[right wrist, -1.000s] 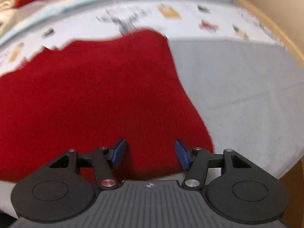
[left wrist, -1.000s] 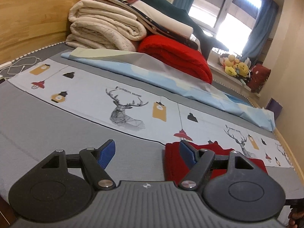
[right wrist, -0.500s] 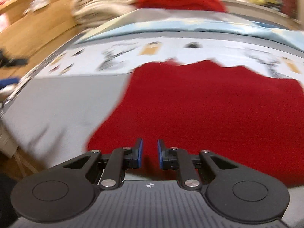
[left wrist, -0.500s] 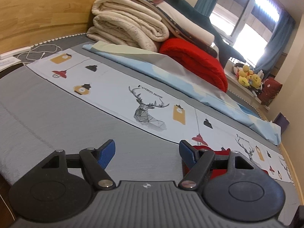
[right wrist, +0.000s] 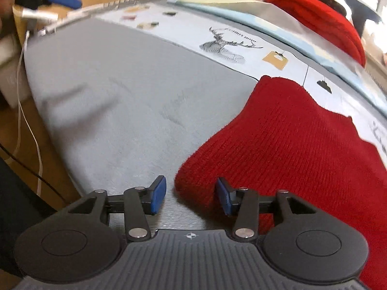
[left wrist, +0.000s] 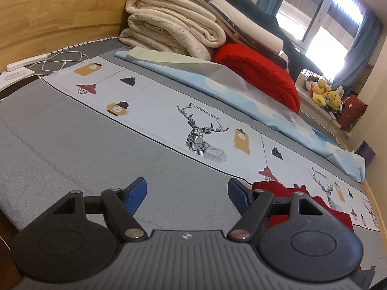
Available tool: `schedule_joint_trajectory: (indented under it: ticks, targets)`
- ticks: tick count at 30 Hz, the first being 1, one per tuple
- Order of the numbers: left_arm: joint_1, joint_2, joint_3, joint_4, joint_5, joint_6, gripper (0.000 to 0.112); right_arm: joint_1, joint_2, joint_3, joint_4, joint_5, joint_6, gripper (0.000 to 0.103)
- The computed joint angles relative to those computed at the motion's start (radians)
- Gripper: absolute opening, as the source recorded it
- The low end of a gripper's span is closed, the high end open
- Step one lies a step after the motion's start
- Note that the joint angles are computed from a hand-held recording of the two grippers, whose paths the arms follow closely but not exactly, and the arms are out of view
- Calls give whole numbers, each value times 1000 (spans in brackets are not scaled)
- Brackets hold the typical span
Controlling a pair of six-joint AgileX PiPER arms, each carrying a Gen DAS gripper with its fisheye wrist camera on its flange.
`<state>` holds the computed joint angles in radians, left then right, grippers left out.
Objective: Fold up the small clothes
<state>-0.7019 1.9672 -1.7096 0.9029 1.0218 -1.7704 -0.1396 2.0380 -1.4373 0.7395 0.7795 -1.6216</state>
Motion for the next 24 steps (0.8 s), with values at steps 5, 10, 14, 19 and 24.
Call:
schedule_joint_trajectory:
  ticks: [5, 10, 14, 19, 24]
  targets:
    - [7, -3, 6, -4, -5, 2, 79, 41, -17, 83, 11, -137, -132, 47]
    - [10, -10, 17, -3, -8, -2, 79, 65, -38, 142, 68, -221, -248, 32]
    - [11, -17, 31, -3, -3, -15, 79, 43, -41, 133, 118, -188, -253, 21]
    - [13, -15, 27, -16, 3, -27, 79, 7, -99, 185, 280, -149, -365, 18]
    - [10, 23, -42, -39, 25, 4, 79, -4, -159, 167, 293, -57, -283, 18]
